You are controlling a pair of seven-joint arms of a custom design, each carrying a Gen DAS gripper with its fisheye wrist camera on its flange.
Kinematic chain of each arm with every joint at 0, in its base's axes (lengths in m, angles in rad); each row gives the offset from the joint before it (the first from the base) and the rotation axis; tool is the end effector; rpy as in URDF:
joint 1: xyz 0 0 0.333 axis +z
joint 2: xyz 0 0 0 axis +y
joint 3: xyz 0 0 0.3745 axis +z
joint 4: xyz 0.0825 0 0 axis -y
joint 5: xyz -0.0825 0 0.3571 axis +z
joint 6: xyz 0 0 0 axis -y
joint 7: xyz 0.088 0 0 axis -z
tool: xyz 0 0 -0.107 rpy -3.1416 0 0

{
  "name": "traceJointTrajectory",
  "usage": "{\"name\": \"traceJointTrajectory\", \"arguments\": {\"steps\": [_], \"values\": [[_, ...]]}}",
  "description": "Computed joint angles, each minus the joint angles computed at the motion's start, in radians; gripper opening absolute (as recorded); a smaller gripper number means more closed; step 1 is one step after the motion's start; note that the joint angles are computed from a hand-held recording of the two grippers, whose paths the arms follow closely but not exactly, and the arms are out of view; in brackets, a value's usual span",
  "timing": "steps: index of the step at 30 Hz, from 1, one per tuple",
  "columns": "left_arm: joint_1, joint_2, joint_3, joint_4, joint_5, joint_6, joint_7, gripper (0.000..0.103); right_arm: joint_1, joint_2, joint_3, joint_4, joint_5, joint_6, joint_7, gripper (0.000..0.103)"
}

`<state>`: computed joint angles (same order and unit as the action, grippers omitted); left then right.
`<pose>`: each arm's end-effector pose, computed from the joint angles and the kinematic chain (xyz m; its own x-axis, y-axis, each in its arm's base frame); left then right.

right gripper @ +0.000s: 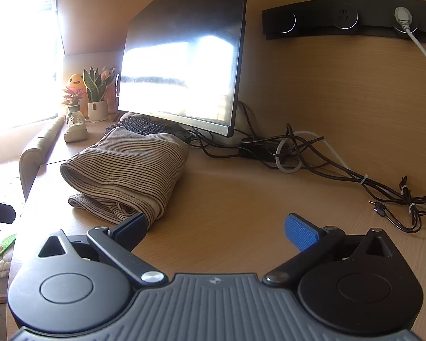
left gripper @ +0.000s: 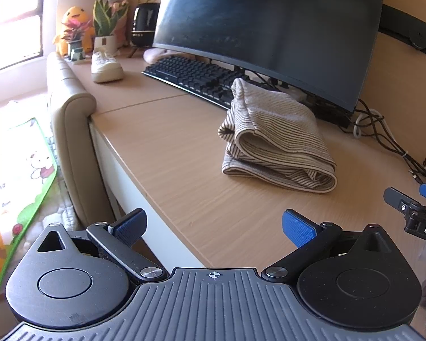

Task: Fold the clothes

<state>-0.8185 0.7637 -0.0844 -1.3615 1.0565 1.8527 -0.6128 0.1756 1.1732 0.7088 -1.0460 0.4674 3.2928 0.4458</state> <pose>0.5260 -0.5285 0.3330 0.7015 -0.7050 0.1039 -0.3661 -0.4817 -0.7962 0.7668 0.3542 0.3270 0.6371 -0.7708 -0.0034 -0.2761 -0.2241 -0.9347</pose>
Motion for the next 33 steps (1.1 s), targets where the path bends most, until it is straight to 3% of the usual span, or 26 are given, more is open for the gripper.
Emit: {"name": "traceJointTrajectory", "arguments": {"steps": [33], "values": [[0.001,0.001,0.001,-0.002,0.005,-0.008,0.01,0.103,-0.017,0.005,0.023,-0.017,-0.059,0.012,0.033,0.103]]}}
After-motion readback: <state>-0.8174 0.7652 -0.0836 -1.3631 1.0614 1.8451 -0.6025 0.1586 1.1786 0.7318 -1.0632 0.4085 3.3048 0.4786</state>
